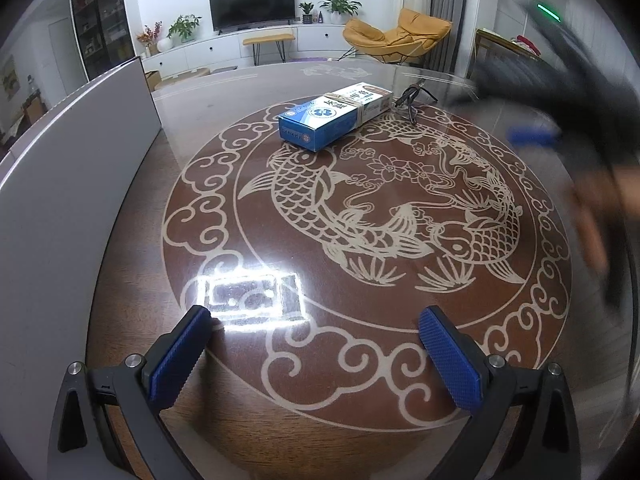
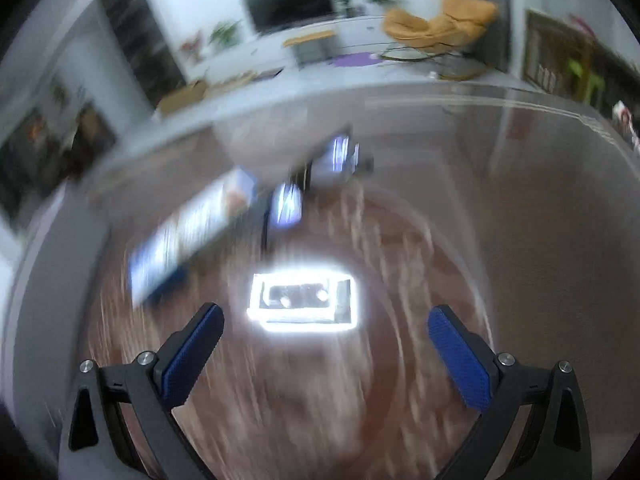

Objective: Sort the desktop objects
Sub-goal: 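Grasp the black eyeglasses with the right gripper while the left grasps the blue-white box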

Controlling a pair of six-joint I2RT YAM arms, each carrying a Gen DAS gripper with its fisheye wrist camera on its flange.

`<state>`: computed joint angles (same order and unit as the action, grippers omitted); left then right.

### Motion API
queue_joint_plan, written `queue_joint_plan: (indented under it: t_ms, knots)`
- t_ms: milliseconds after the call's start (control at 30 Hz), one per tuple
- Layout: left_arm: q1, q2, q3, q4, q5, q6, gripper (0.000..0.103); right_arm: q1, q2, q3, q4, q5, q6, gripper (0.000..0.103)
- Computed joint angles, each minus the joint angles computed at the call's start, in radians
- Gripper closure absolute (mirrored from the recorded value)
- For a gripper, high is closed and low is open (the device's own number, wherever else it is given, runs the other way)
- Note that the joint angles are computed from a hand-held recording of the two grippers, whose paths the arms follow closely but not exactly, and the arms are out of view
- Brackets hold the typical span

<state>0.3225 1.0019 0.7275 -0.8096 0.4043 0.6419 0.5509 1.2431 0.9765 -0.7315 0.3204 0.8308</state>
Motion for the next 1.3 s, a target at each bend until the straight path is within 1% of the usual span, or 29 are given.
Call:
queue_joint_plan:
  t_ms: [33,67,167,200,233,267,300,333,400,433,533,567,633,667,733,767,833,900,967,1033,1067,1100,1133,1167,1200,1233,1267,1300]
  knots:
    - [0.000,0.000,0.000,0.000,0.000,0.000,0.000,-0.048,0.047,0.043,0.023,-0.021,-0.016,0.011]
    - [0.000,0.000,0.000,0.000,0.000,0.000,0.000,-0.087,0.097,0.086,0.043,-0.037,-0.025,0.018]
    - [0.000,0.000,0.000,0.000,0.000,0.000,0.000,-0.156,0.234,0.190,0.077,-0.088,-0.020,0.020]
    - [0.001,0.001,0.001,-0.001,0.001,0.001,0.000,-0.169,0.277,0.217,0.088,-0.102,-0.015,0.025]
    - [0.000,0.000,0.000,0.000,0.000,0.000,0.000,-0.179,0.302,0.228,0.098,-0.114,-0.015,0.032]
    - [0.000,0.000,0.000,0.000,0.000,0.000,0.000,-0.189,0.320,0.233,0.106,-0.131,-0.019,0.051]
    - [0.001,-0.001,0.000,-0.001,0.000,0.001,0.000,-0.197,0.336,0.237,0.106,-0.148,-0.026,0.064]
    - [0.003,0.000,0.001,-0.002,0.001,0.002,0.000,-0.187,0.325,0.232,0.102,-0.109,-0.043,0.071]
    - [0.002,-0.002,-0.001,-0.002,0.001,0.002,0.000,-0.199,0.270,0.185,0.118,-0.146,-0.076,0.084]
    - [0.005,0.000,0.000,-0.005,0.003,0.001,0.000,-0.194,0.232,0.159,0.108,-0.156,-0.089,0.087]
    - [-0.003,0.012,0.007,-0.005,0.001,0.004,0.000,-0.161,0.096,0.048,0.081,-0.182,-0.138,0.089]
    - [-0.012,0.030,0.023,-0.014,-0.004,0.015,0.000,-0.136,0.038,0.002,0.064,-0.185,-0.147,0.088]
    - [-0.074,0.106,0.076,-0.005,-0.034,-0.001,0.000,-0.056,-0.112,-0.101,0.025,-0.163,-0.135,0.088]
    - [-0.112,0.154,0.107,0.012,-0.049,-0.021,0.000,-0.008,-0.183,-0.138,-0.010,-0.143,-0.115,0.088]
    - [-0.188,0.239,0.172,0.069,-0.068,-0.088,0.000,0.112,-0.327,-0.203,-0.085,-0.087,-0.035,0.088]
    - [-0.211,0.265,0.194,0.095,-0.075,-0.113,0.000,0.160,-0.372,-0.220,-0.115,-0.059,0.006,0.088]
    - [-0.275,0.350,0.277,0.130,-0.092,-0.176,0.000,0.301,-0.467,-0.247,-0.200,0.022,0.135,0.088]
    - [-0.328,0.445,0.365,0.133,-0.115,-0.227,0.000,0.415,-0.503,-0.253,-0.263,0.089,0.237,0.088]
    - [-0.383,0.532,0.437,0.156,-0.167,-0.263,0.000,0.549,-0.497,-0.232,-0.342,0.160,0.349,0.088]
    - [-0.438,0.591,0.468,0.196,-0.265,-0.269,0.000,0.666,-0.472,-0.204,-0.410,0.214,0.441,0.088]
    - [-0.458,0.616,0.478,0.214,-0.291,-0.262,0.000,0.685,-0.477,-0.205,-0.430,0.222,0.448,0.088]
    - [-0.455,0.623,0.488,0.213,-0.264,-0.255,0.000,0.739,-0.457,-0.188,-0.464,0.245,0.487,0.088]
    - [-0.455,0.643,0.513,0.183,-0.240,-0.237,0.000,0.793,-0.436,-0.172,-0.498,0.266,0.532,0.088]
    - [-0.443,0.663,0.538,0.139,-0.169,-0.208,0.003,0.861,-0.417,-0.168,-0.531,0.286,0.599,0.088]
    - [-0.439,0.658,0.532,0.137,-0.141,-0.189,0.008,0.887,-0.404,-0.163,-0.547,0.289,0.621,0.088]
    - [-0.433,0.621,0.491,0.163,-0.114,-0.165,0.032,0.899,-0.395,-0.157,-0.557,0.285,0.627,0.088]
    - [-0.430,0.598,0.469,0.174,-0.108,-0.162,0.061,0.918,-0.386,-0.152,-0.570,0.288,0.643,0.088]
    - [-0.427,0.581,0.457,0.168,-0.103,-0.162,0.061,0.915,-0.385,-0.152,-0.573,0.284,0.636,0.088]
